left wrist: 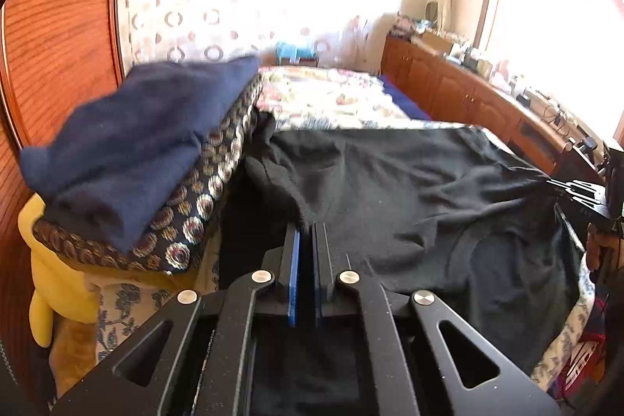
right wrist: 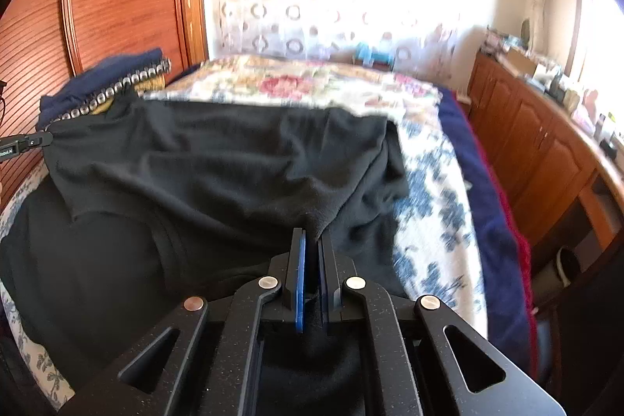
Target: Fold small clothes
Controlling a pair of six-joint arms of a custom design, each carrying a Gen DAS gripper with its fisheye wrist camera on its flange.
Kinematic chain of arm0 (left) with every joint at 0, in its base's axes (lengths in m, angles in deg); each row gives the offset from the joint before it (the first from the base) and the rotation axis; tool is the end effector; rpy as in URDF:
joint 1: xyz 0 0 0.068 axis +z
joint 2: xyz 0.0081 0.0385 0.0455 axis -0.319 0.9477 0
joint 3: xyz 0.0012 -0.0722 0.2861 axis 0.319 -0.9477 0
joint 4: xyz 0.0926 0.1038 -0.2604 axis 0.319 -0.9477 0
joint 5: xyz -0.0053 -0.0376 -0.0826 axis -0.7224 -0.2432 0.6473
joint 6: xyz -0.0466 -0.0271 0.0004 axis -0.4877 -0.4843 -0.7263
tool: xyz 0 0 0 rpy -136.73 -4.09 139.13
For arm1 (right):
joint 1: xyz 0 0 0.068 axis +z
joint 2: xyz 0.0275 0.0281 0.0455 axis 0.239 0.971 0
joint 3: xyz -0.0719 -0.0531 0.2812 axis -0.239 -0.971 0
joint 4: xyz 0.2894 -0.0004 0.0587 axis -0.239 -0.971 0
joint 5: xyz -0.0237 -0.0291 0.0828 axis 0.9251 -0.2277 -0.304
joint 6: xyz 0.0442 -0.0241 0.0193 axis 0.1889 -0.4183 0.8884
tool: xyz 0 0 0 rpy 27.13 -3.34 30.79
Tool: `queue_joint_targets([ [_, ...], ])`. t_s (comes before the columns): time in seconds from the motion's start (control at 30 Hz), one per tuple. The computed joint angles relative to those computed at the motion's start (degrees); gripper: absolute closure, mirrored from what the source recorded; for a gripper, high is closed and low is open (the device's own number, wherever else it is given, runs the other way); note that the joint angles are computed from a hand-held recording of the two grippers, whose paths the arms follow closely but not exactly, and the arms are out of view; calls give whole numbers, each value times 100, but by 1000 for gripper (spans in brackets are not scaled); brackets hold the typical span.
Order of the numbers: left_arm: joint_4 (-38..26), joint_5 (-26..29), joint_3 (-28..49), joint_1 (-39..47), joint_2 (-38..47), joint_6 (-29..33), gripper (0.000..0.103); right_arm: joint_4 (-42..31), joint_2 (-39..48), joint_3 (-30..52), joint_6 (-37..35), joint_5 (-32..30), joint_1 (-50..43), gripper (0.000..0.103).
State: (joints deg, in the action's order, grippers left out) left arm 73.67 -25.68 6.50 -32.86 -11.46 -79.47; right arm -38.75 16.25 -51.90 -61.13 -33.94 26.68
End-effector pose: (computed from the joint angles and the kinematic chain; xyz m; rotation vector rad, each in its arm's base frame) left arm 0.2165 -0.0499 0.1108 -0.0915 2.2394 -0.1206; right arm 0.2833 0.0727 0.0986 -0.5968 2.0842 0.2471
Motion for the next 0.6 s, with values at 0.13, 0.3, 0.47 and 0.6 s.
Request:
queue_joint_targets([
  [0.13,-412,-139,-179,-256,-902,-99,97,20,-490,-271,10,-308,-220,101],
  [0.3,-977,-241,-404,-451,-2003,-182,97,39,-1223,-713,-35,-695,-503,101],
  [0.47,-1764,-333,-606,-562,-3189,-240,97,-273,-2067,-1071,-86,-1008,-744,101],
  [0.6,-2700,-479,-808,-780,-4377,-388,97,-717,-2817,-1411,-199,-1521,-1106,101],
])
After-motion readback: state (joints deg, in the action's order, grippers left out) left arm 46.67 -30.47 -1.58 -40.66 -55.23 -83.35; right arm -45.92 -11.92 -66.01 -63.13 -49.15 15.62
